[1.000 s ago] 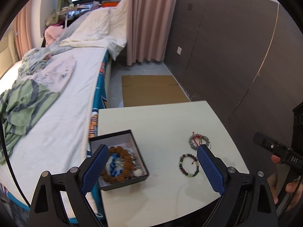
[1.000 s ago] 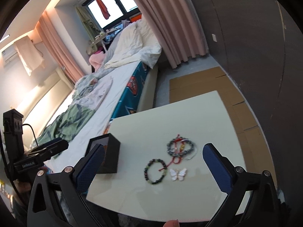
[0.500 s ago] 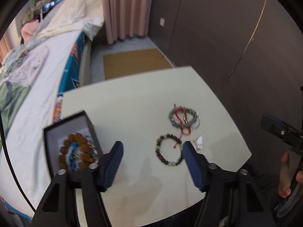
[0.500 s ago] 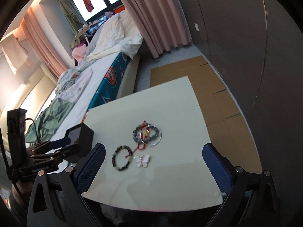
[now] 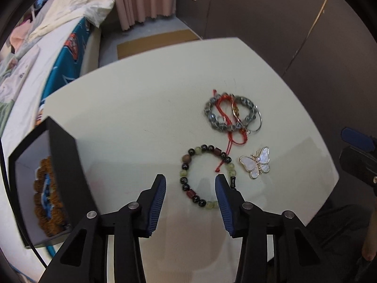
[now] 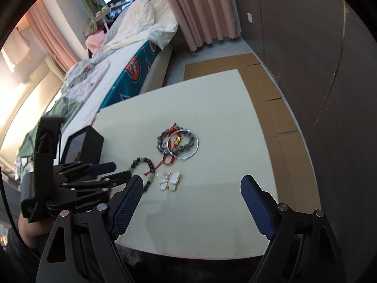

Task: Organize jewelry
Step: 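Grasp the dark bead bracelet with the left gripper while the right gripper grasps the white butterfly pendant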

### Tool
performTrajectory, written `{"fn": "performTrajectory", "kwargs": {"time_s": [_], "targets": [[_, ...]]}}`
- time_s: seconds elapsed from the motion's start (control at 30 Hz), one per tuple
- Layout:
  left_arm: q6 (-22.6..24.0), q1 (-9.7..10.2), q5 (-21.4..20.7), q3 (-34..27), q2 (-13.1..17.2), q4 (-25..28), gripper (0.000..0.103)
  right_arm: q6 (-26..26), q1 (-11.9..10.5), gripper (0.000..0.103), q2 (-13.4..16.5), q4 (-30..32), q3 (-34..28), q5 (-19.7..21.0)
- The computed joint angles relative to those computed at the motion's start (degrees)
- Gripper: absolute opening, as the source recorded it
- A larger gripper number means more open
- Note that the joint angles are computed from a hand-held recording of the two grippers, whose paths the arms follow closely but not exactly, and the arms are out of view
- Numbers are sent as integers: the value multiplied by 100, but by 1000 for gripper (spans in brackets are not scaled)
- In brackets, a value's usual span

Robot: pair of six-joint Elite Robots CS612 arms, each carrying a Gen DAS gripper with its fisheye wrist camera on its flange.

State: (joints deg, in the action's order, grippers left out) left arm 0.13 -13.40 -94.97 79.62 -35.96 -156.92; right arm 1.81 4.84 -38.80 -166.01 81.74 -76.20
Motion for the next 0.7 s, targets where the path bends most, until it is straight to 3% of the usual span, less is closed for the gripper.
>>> {"fn": "performTrajectory", "kwargs": {"time_s": [0.13, 0.27, 0.33, 0.7], "targets": [[70, -40, 176, -70, 92, 64, 40, -65, 48, 83, 49, 204, -90, -187], [211, -41, 321, -84, 87, 102, 8, -126, 84, 80, 102, 455, -194, -277], [98, 51, -48, -139, 89, 203, 8, -154, 99, 79, 126, 522, -229, -292], [23, 173, -80, 191, -226, -508, 8, -569, 229, 79, 310, 846, -484, -350]]}}
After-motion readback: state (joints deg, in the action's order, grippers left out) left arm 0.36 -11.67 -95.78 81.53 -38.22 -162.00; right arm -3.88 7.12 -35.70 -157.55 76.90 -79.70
